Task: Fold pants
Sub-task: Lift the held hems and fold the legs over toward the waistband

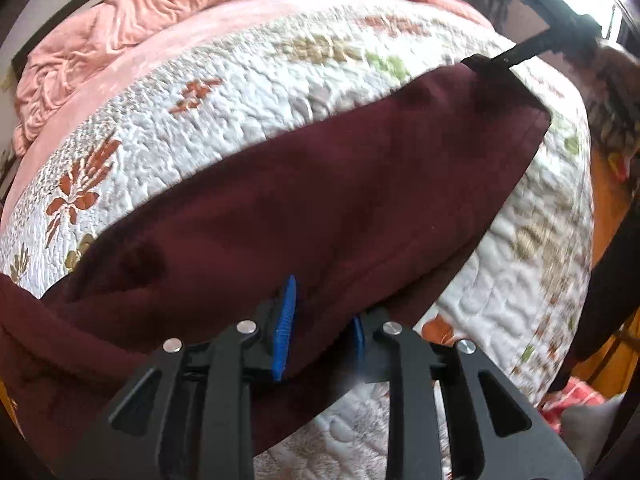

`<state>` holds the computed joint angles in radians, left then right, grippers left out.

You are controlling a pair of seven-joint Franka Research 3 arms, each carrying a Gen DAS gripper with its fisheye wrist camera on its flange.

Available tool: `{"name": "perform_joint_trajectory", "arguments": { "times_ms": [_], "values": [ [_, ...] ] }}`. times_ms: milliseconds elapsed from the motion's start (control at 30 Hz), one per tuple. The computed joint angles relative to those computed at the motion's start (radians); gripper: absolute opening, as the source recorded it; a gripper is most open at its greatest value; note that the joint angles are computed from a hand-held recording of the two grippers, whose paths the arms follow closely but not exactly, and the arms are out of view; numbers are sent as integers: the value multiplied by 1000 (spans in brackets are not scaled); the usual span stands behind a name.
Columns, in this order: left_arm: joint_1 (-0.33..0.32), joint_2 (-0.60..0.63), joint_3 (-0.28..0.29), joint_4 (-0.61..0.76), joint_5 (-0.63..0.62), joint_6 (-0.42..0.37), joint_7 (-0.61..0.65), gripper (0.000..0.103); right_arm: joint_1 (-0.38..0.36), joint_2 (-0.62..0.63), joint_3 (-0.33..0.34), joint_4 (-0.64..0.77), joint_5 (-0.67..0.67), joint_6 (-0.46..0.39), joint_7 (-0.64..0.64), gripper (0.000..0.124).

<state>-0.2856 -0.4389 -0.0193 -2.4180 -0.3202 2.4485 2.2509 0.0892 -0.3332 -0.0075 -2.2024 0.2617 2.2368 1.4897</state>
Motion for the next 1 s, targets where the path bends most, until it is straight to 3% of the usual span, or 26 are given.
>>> {"name": "perform_joint_trajectory", "arguments": {
  "times_ms": [100, 200, 267, 300, 400, 467, 533, 600, 700, 767, 867, 1000],
  "values": [
    [-15, -28, -2, -36, -33, 93, -8, 25, -11, -18, 7, -4, -19, 23, 27, 11],
    [-9, 0, -19, -32, 13, 67, -56, 31, -29, 40, 29, 20, -110, -64, 90, 14],
    [-13, 1, -23, -60, 22, 102, -59, 36, -24, 52, 38, 5, -144, -50, 113, 26],
    [-19, -2, -18, -62, 25, 105, -53, 37, -20, 53, 35, 8, -151, -53, 113, 27],
    [-31, -8, 7, -19, 13, 17, -40, 58, -10, 31, 11, 15, -93, -49, 107, 41],
    [-30, -22, 29, 15, -19, -47, -30, 76, -19, 3, 26, 10, -129, -7, 137, 45],
    [-12, -18, 55, 79, -63, -135, -52, 77, -21, -20, 52, 7, -179, 33, 164, 46],
    [33, 11, 80, 159, -103, -234, -106, 78, 28, -19, 34, 17, -84, 73, 117, 46],
    [136, 49, 96, 241, -110, -303, -218, 78, 103, 13, 52, 63, 4, 89, 43, 54],
    [204, 89, 93, 286, -78, -308, -293, 80, 166, 51, 77, 100, 64, 112, -17, 62],
    [282, 148, 95, 336, -68, -313, -409, 80, 257, 145, 112, 183, 172, 133, -93, 63],
    [361, 222, 101, 396, -82, -339, -503, 80, 333, 305, 176, 310, 141, 195, -83, 70]
  ]
}}
